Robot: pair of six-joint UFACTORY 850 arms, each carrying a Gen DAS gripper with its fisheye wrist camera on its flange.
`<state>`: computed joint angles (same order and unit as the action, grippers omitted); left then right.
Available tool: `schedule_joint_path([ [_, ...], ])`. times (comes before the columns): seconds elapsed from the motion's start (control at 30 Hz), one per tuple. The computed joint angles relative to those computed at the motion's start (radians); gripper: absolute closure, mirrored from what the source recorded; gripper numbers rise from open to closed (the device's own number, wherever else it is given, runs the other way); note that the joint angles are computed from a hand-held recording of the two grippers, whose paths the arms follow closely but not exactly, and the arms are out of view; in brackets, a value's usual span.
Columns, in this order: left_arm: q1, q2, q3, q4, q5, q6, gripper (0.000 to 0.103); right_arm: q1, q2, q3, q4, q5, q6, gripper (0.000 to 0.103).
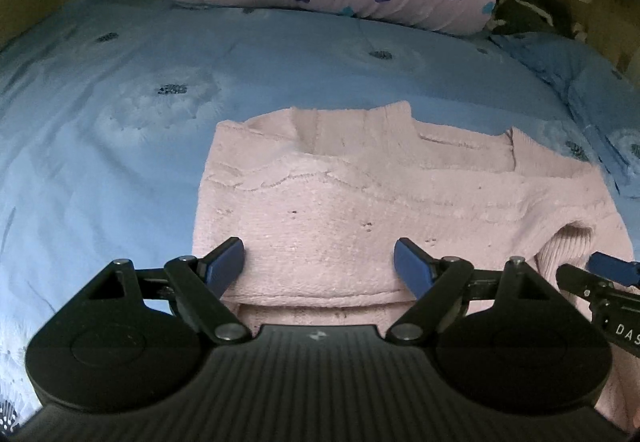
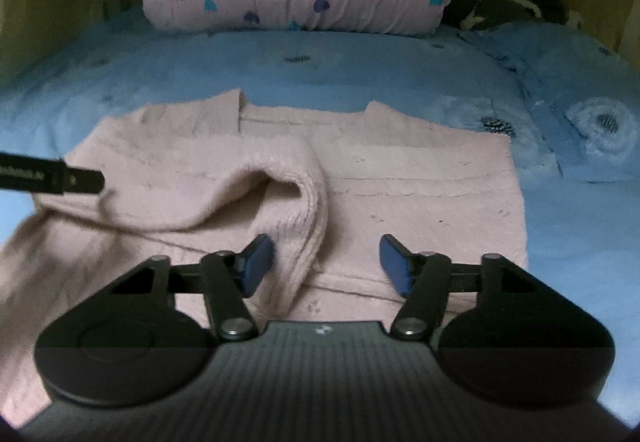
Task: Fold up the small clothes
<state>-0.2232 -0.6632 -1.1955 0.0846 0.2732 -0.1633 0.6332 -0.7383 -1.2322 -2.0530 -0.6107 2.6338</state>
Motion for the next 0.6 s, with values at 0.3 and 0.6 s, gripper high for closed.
schedule_joint_path([
  [0.3, 0.010, 0.003, 0.006, 0.015, 0.027, -0.044, 0.017, 0.006, 0.008, 0.002, -0.090, -0.026, 0.061, 0.091],
  [0.6, 0.015, 0.005, 0.010, 0.000, 0.038, -0.040, 0.017, 0.074, -0.025, -0.028, 0.137, -0.409, -0.291, 0.092],
])
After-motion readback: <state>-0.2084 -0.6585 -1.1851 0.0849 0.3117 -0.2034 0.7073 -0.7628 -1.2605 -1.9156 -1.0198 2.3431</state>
